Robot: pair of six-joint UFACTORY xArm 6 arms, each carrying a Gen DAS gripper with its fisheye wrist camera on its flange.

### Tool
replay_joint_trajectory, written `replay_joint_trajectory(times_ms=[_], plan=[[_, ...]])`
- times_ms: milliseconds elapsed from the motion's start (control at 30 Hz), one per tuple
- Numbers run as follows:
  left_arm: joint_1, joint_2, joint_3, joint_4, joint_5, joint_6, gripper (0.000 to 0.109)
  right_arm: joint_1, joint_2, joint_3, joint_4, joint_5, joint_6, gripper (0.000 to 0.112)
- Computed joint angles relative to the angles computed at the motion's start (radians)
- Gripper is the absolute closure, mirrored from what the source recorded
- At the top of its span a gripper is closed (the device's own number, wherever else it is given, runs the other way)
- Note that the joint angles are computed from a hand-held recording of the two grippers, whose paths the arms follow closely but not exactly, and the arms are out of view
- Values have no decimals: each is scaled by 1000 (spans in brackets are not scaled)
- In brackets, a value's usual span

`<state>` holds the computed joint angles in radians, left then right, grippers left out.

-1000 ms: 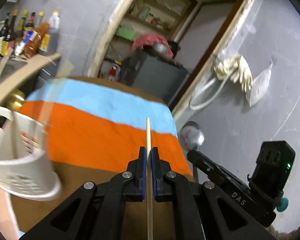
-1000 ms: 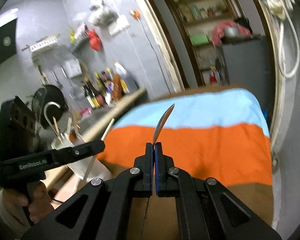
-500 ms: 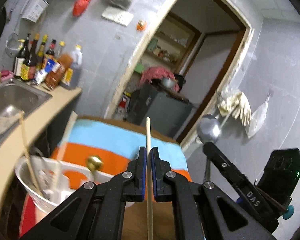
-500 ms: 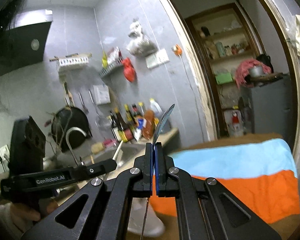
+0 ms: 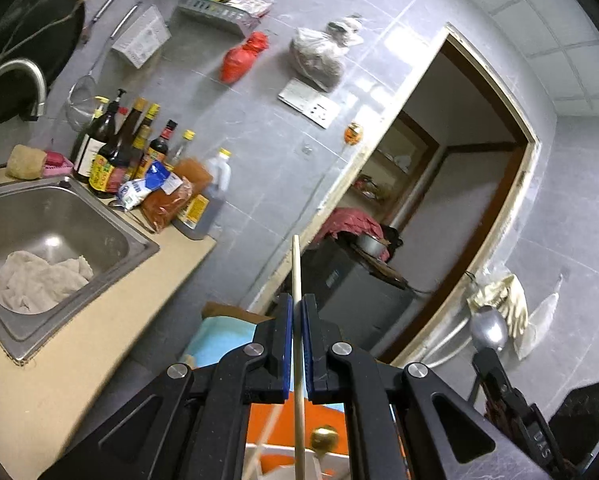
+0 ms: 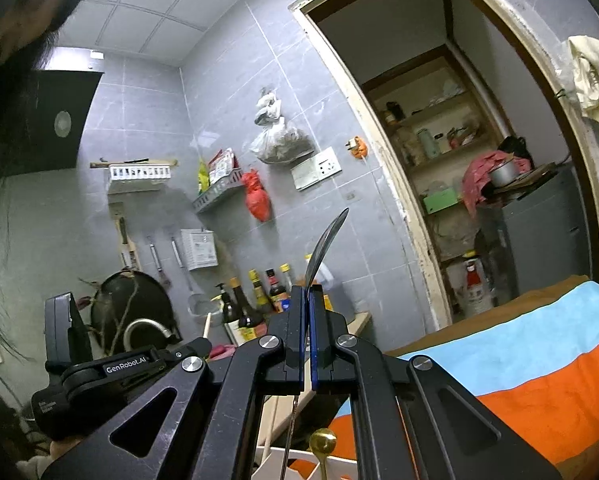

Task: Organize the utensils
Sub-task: 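Lift the chopstick and silver spoon and carry both above the white caddy, then lower and release the chopstick with the left gripper while the right gripper releases the spoon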

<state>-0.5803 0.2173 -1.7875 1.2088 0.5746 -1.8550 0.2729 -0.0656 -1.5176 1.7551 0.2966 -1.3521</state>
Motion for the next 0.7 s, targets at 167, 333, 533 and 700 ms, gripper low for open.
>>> replay_joint_trajectory(times_ms=[167,333,533,700], plan=[[22,1,26,49,-8,-53,104,42,17,-12,129,-80,-137,110],[11,10,21,100,33,-60,104,73,37,-30,208,-142,-265,110],[4,34,-2,114,59,-38,104,104,38,-14,175,-186,-315,110],[-2,42,-5,111,67,-29,104,110,27,17,115,-193,-293,110]])
